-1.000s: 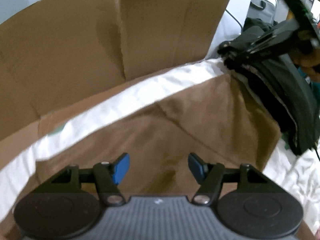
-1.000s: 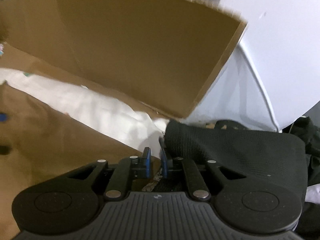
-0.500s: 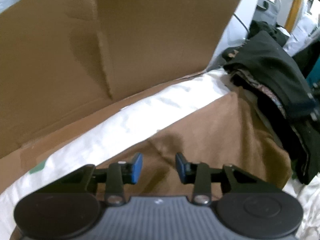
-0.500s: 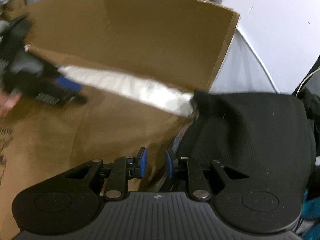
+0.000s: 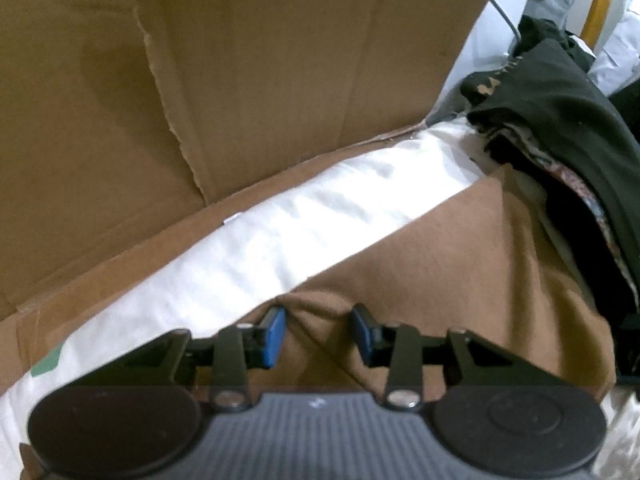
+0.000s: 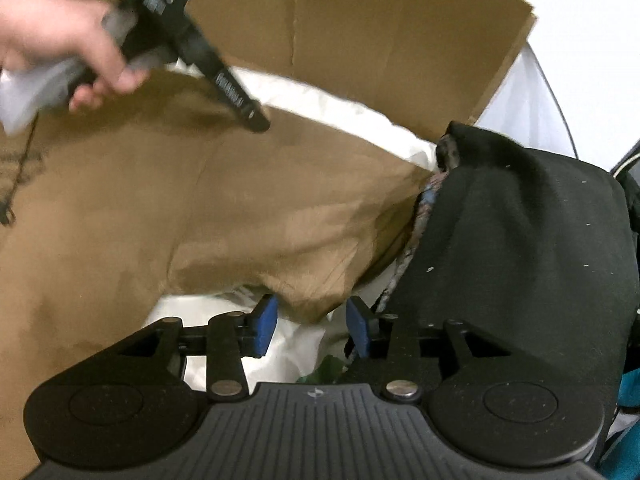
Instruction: Fold clothes
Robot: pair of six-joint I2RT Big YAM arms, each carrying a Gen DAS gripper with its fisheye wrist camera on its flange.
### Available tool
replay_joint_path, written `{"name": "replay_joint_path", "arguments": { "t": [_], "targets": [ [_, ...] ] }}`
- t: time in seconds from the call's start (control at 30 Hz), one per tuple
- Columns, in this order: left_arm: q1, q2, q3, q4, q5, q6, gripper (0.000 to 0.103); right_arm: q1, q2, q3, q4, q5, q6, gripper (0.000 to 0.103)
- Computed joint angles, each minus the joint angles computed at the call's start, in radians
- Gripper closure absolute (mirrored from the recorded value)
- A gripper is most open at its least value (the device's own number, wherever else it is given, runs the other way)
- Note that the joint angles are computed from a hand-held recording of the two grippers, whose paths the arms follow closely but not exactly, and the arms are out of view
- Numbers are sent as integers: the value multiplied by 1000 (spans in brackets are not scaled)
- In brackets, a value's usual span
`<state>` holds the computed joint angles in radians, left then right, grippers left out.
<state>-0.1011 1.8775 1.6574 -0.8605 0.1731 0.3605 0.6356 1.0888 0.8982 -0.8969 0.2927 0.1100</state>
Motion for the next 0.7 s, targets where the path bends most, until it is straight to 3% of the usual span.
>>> {"name": "replay_joint_path", "arguments": {
  "t": [0.2, 0.3, 0.4, 0.63, 0.7],
  "targets": [
    [-5, -26, -16, 0, -7, -4, 64, 46, 34, -14, 24, 115, -71, 60],
    [-7, -62, -49, 3, 11, 7, 63, 46, 38, -1, -2, 148, -71, 80],
    [-15, -96, -79, -9, 45, 10, 63, 49, 16, 6, -22, 159, -77, 91],
    [-57, -150, -141, -26, 112, 18, 63, 100, 12, 18, -78, 256, -95, 91],
    [-71, -151, -153, -27, 117, 21, 63, 108, 16, 22, -98, 278, -75, 83]
  ]
}}
